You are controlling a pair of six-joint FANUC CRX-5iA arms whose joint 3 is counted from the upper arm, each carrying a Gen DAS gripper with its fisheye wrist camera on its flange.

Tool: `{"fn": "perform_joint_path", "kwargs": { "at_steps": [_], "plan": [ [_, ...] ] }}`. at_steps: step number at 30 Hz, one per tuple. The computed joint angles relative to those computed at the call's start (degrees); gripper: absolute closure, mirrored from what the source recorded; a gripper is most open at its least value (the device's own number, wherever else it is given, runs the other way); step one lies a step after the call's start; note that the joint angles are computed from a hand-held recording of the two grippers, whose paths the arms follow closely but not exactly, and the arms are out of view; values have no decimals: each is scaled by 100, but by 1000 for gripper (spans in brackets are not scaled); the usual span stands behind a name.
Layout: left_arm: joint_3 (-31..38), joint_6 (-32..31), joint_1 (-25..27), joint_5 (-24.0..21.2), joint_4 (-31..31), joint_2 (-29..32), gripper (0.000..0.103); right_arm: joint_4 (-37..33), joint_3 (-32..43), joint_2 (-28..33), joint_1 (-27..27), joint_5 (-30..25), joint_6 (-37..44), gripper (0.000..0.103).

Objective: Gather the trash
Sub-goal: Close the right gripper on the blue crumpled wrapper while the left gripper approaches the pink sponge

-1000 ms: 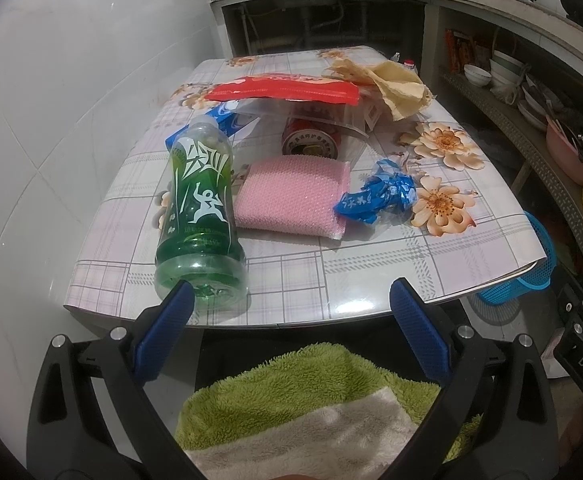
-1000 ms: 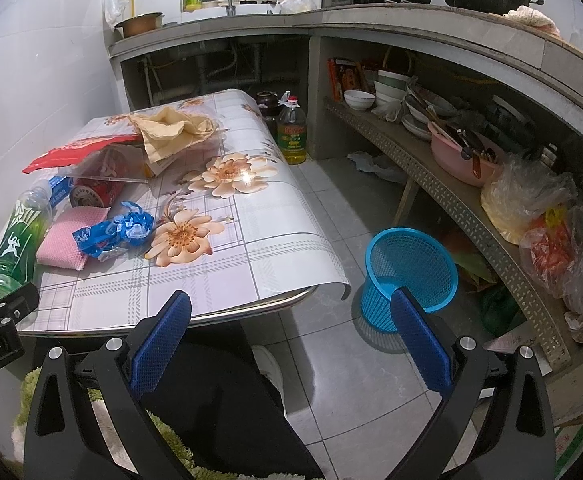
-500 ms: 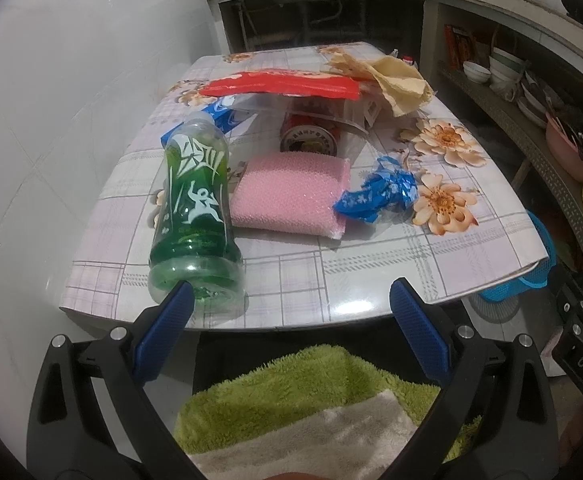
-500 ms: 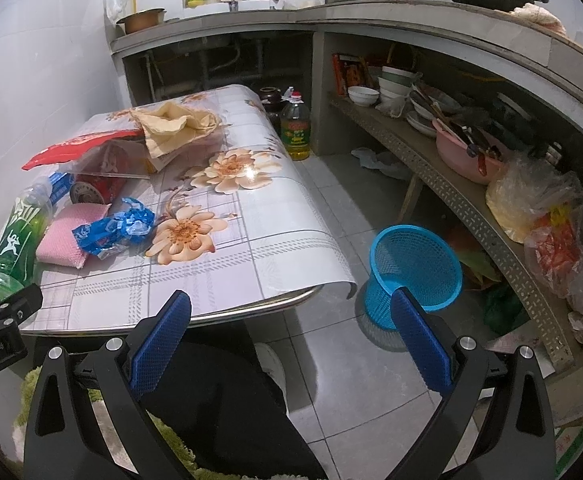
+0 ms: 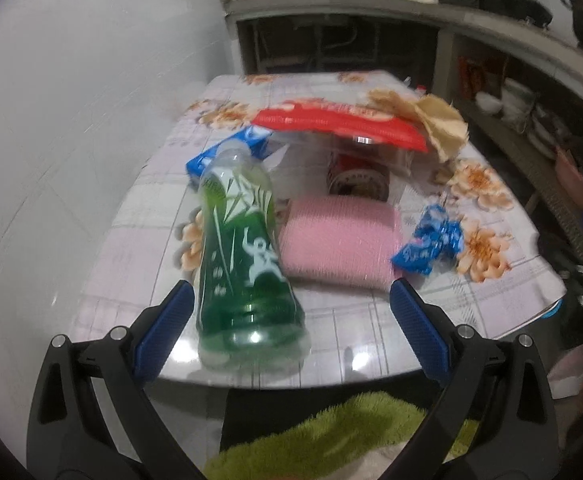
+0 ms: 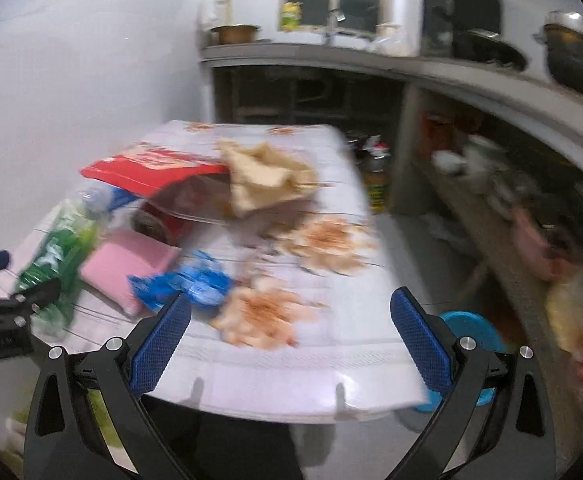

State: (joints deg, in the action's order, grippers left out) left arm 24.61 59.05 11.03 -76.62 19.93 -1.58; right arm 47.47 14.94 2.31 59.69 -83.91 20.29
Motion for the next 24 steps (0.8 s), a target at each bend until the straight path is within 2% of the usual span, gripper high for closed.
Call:
{"fn": "perform_joint_path", "kwargs": {
  "at_steps": [3,5,6,8,10,12,16,21,24],
  "plan": [
    [-312,-807,221,124,827,-2,9,-498,116,58,-290,547,182,6],
    [-525,-1300,291,240,1286,-15,9,-878,189,98,-478,902,455,15],
    [-583,-1415,265,303,1347,-31,9,-1120,287,151,-578,987,570,17],
    [-712,-1752,200,473,1405,-97,9,-1718,486,226,-809,1168,835,27],
    [-859,-2020,93,723,1352,-227,9,-2162,659,304,-976,1216,1072,34],
    [-877,-2223,18,787,1286,-253,9,-2559,842,399,-1108,1253,1391,40],
    [-696,-2332,-98,678,1086,-151,11,-2932,1030,517,-1215,1199,1674,55],
    [-275,-2094,-263,324,692,102,31,-3073,1005,490,-1241,1261,1875,68],
    [68,-1770,-418,42,422,325,37,-2896,845,355,-1147,1166,1819,71]
  ]
}}
